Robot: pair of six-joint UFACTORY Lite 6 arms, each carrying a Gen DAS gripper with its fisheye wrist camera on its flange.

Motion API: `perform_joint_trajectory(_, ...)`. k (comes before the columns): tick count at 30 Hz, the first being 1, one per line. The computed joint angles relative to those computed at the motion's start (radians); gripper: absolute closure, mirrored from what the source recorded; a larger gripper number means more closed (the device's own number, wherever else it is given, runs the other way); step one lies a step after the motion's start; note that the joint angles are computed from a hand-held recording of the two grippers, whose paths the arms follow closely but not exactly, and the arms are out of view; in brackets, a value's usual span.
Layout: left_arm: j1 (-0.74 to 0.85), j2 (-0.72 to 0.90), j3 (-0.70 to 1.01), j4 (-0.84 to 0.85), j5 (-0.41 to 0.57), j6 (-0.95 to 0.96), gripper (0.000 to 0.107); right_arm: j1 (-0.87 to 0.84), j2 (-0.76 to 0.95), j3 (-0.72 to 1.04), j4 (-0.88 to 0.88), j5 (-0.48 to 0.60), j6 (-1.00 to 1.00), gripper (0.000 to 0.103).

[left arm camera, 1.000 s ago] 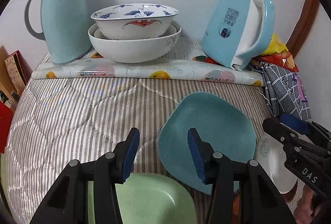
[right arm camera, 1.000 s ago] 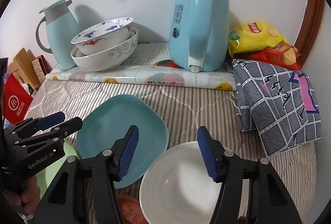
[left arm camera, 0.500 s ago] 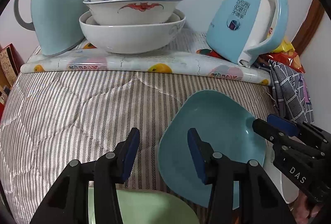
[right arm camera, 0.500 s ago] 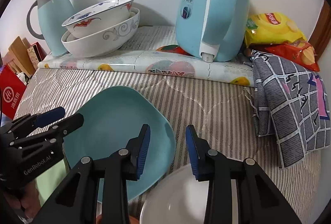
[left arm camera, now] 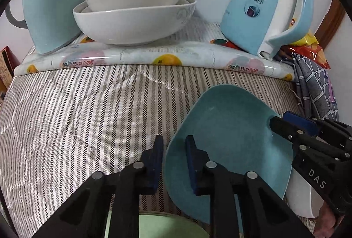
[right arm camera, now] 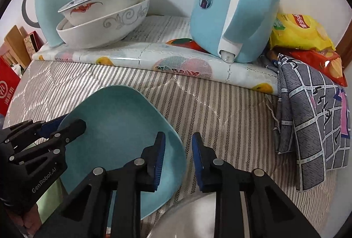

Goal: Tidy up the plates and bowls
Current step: 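Close both grippers on the teal plate rim, then lift the teal plate and carry it over the green plate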

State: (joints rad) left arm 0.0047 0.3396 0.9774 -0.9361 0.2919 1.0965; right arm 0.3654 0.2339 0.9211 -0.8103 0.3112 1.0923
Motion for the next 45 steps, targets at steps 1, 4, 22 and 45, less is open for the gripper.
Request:
perform_joint_trajectory(1, -0.002, 0.002, -0.001, -0.013, -0.002, 0.013, 0.089, 0.002, -0.001, -0.002, -0.01, -0.002, 0.011, 0.085)
perform_joint_trajectory(4, -0.008, -0.004, -0.012, -0.075, -0.02, 0.069, 0.09, 0.006, 0.004, -0.003, -0.066, 0.007, 0.071, 0.094)
perform_joint_trajectory(22, 0.079, -0.212, -0.071, -0.03, 0.087, 0.042, 0.093, 0.056, -0.207, -0.096, -0.092, 0.047, 0.148, 0.095)
perform_joint_trajectory(45, 0.438, -0.606, -0.292, 0.057, 0.35, 0.142, 0.093, 0.456, -0.444, -0.175, -0.074, 0.314, 0.375, 0.095)
